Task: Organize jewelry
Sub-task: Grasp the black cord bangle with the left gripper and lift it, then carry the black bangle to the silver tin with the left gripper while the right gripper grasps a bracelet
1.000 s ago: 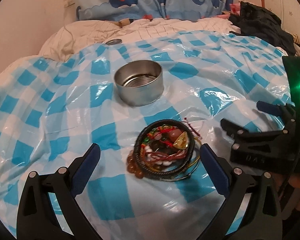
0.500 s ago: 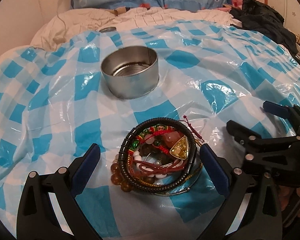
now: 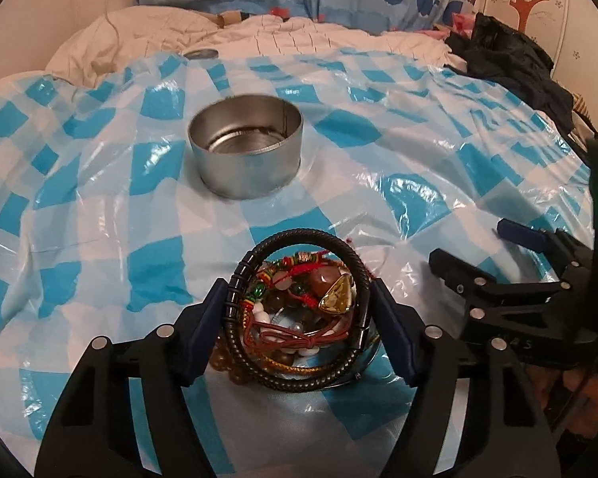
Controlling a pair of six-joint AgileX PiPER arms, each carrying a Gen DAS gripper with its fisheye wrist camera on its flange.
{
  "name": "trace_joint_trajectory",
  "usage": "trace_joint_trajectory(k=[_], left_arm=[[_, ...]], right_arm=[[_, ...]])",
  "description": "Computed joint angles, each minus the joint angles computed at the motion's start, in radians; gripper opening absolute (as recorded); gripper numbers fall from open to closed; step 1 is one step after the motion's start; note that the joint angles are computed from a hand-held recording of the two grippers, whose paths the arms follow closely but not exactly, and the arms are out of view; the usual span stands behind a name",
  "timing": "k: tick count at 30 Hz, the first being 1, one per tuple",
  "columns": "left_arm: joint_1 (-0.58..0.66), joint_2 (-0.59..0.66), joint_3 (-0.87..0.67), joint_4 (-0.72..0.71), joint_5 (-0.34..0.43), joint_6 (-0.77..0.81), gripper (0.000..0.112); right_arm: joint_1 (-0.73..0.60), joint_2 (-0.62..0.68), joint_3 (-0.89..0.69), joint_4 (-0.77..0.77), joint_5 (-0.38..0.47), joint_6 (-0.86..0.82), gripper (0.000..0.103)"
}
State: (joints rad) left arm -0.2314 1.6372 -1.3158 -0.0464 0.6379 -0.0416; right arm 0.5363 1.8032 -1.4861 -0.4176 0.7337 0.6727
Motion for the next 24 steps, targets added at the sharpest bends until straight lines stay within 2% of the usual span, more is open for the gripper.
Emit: trace_joint_trajectory(k=[5,8,15,18,22,23,24], left_arm=[[0.018,-0.047,0.018,-0.023,-0.021,0.036,0.067],[0.049,-0.08,0.022,-0.048,-0.023,0.052,0.068],[0.166,-0.129,0.03,-0.105,-0.021,0.06,0.068],[0.192,-0.131,0.03,-0.123,-0.011,0.065,0.068],[0.199,-0.141,0.041,-0.135,-0.015,0.077,0.068],[0.197,-0.143,0.044,-0.135,-0.019,0.076,0.068],[0.197,-0.142,0.043,-0.139,-0.019,0.079,0.068]], right_arm=[[0.004,0.0,-0.002,-0.008,-0.004,0.005,0.096],[0.016,-0.017,0.01,-0.018,-0.037,0.002,0.096],[0.099,-0.081,0.086,-0.067,-0.21,-0.07,0.096],[0.117,-0.078,0.089,-0.054,-0.251,-0.103,0.096],[0.101,-0.053,0.064,0.151,-0.293,-0.281,0.095],[0.097,-0.045,0.054,0.194,-0.291,-0.318,0.092],[0.091,-0.035,0.043,0.263,-0.293,-0.382,0.081]])
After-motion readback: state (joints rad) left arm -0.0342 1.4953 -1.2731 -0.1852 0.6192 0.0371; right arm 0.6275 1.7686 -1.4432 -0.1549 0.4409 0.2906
